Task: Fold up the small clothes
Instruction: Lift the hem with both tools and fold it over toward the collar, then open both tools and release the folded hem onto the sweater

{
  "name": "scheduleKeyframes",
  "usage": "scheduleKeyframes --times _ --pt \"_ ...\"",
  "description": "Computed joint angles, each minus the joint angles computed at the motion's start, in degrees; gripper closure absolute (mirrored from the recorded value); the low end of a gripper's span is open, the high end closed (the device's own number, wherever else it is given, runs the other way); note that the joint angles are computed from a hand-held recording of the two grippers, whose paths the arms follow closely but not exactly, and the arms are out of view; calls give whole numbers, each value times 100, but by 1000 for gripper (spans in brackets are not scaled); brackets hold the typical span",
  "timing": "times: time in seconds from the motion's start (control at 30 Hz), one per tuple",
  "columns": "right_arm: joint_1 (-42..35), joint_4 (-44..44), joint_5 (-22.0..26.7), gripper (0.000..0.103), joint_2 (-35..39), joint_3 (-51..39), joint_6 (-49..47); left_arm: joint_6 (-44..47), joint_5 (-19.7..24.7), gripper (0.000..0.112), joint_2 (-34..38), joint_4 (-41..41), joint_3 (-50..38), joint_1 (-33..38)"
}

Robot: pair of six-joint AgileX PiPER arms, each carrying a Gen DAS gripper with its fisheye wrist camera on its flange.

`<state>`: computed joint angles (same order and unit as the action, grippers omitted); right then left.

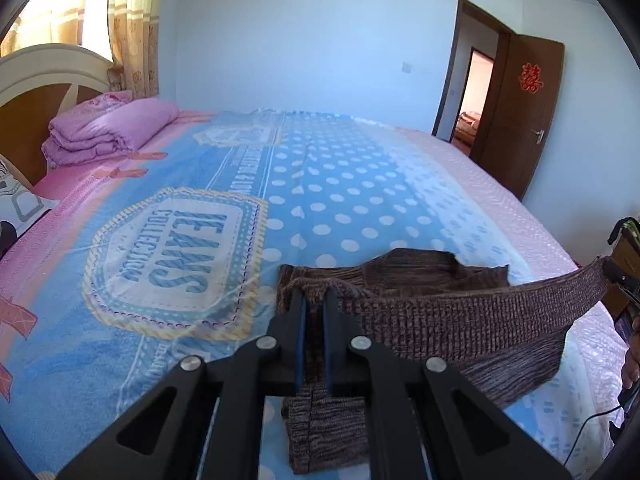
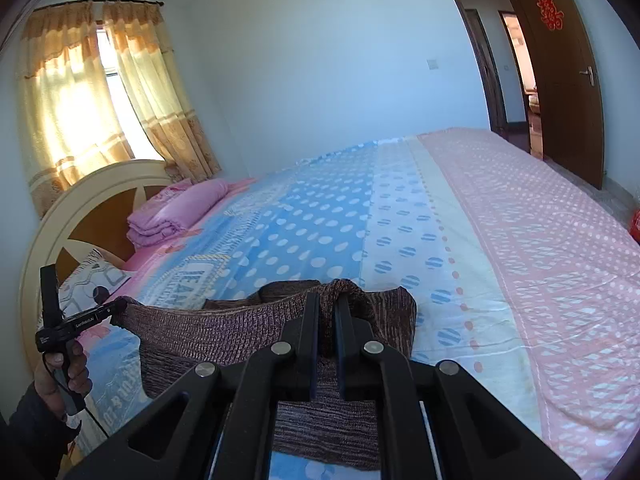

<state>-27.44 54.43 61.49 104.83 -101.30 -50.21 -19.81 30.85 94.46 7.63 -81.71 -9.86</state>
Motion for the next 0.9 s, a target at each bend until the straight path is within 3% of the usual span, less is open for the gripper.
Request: scheduleKeyframes --times 0.27,0.37,0.47,0.5,0.53,0.57,0.6,0.63,0.7,0.8,0.83,0.9 --pt "858 -1418 -523 97 1542 -1382 1065 30 439 104 1656 116 -1234 110" --pt "1085 -2116 -383 97 2358 -2285 1647 -251 664 101 2259 686 -1711 -49" --pt "1189 -2498 -482 94 2591 -2431 1734 -942 852 94 2389 1757 -1699 -330" --pt "1188 -2493 -555 86 2486 -2234 1580 -965 745 92 2267 1809 -1512 -350" --pt "1205 -2543 -619 79 2332 -1986 1385 -1007 658 82 2122 1911 -1300 -382" --pt "1248 -2672 -712 53 2161 -1729 1231 -1147 556 60 1891 2194 -967 -455" --pt "1312 -2828 -880 29 1940 -1371 993 -1310 436 47 1679 2489 -649 -522" --pt "1381 -2961 -1118 25 1741 -1031 823 -1536 306 31 1522 2866 -376 -587" --pt "1635 -3539 -1831 24 1340 -264 553 -1924 180 30 1271 3667 102 -749" --pt "1998 -4577 -2358 24 1336 -26 838 -1780 290 28 1318 4050 214 -922" --pt "2086 -4745 -2502 24 1387 -52 889 -1905 472 28 1482 4343 94 -1009" --pt "2206 -5026 -2312 24 1615 -509 1162 -1789 686 28 1817 4240 -323 -986"
